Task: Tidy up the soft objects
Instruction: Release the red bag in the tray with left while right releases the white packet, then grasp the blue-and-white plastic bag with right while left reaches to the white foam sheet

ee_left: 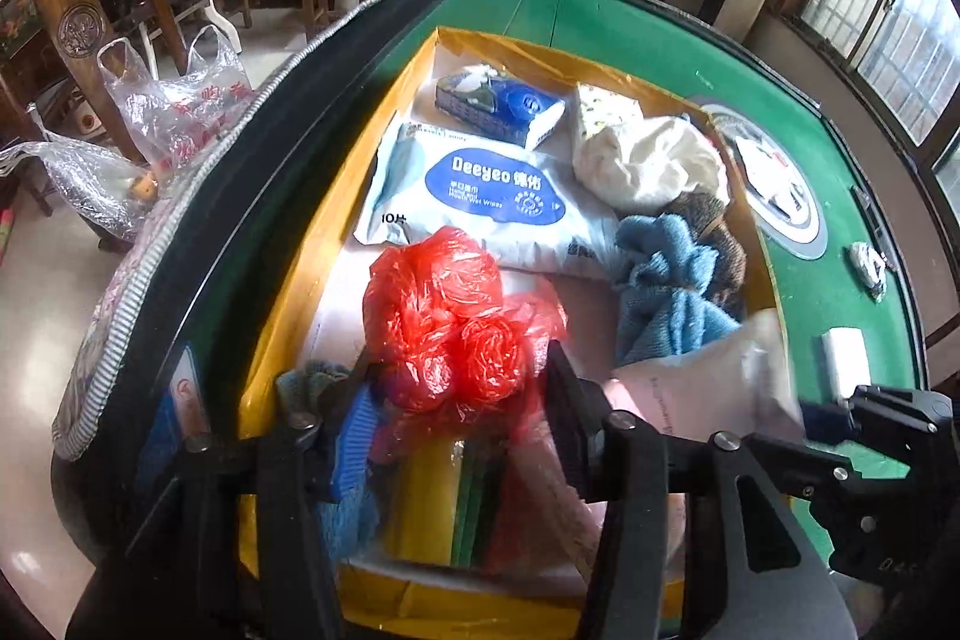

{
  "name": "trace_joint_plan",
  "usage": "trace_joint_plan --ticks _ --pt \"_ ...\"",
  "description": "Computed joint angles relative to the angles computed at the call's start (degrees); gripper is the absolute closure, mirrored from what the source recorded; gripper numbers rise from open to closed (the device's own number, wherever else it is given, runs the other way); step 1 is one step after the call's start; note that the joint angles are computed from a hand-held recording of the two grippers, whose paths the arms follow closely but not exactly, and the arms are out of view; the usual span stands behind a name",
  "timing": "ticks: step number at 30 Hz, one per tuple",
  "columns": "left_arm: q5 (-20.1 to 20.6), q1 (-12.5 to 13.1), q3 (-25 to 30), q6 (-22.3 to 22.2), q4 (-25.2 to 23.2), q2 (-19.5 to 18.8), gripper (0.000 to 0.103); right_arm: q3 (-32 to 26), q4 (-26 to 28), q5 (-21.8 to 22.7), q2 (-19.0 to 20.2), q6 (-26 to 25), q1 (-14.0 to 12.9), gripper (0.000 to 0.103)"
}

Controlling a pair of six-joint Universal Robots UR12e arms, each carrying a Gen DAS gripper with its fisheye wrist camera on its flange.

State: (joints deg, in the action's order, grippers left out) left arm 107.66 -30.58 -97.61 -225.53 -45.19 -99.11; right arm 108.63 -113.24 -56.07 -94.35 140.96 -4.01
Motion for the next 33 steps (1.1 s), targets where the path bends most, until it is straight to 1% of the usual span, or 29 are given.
trace_joint_plan --ticks 1,2,4,6,9,11,14,17,19,23,30,33 --pt "0.4 0.0 -0.3 0.0 0.8 0.3 0.044 0.3 -1.2 0.5 -0.3 0.1 -0.3 0.055" --pt "0.7 -0.1 -0.7 0.0 1.5 0.6 0.041 0.5 -1.9 1.2 -0.6 0.1 -0.7 0.051" --pt "1.7 -0.5 -1.2 -0.2 3.1 1.0 0.039 0.7 -3.6 2.3 -1.0 1.1 -1.4 0.051" --pt "2.9 -0.9 -1.7 -0.8 4.9 1.4 0.039 1.0 -6.4 3.4 -1.2 3.1 -2.0 0.051" --pt "4.8 -1.4 -2.6 -1.4 8.0 1.9 0.038 1.3 -9.1 4.5 -1.2 5.5 -2.8 0.048" --pt "6.7 -2.0 -2.5 -1.8 8.7 1.8 0.035 1.8 -10.5 5.0 -1.3 6.5 -3.3 0.048" --pt "10.1 -3.2 -1.3 -1.5 7.4 1.1 0.034 2.2 -11.4 5.4 -0.9 8.0 -3.9 0.047" --pt "13.8 -4.6 0.6 -0.7 4.3 -0.1 0.034 2.7 -12.1 5.2 -0.9 9.0 -4.8 0.047" --pt "16.3 -5.5 1.9 -0.1 2.3 -1.0 0.034 3.2 -12.3 5.8 -1.1 9.2 -6.1 0.047" --pt "19.6 -6.7 4.0 1.4 -0.7 -2.5 0.034 3.8 -13.8 6.6 -1.2 10.8 -8.5 0.047" --pt "20.2 -7.8 6.8 2.5 -3.5 -4.2 0.034 4.0 -16.7 8.0 -0.9 14.0 -13.3 0.045" --pt "20.3 -8.3 8.2 3.1 -4.7 -5.1 0.034 4.1 -18.4 8.3 -0.5 16.0 -15.5 0.041"
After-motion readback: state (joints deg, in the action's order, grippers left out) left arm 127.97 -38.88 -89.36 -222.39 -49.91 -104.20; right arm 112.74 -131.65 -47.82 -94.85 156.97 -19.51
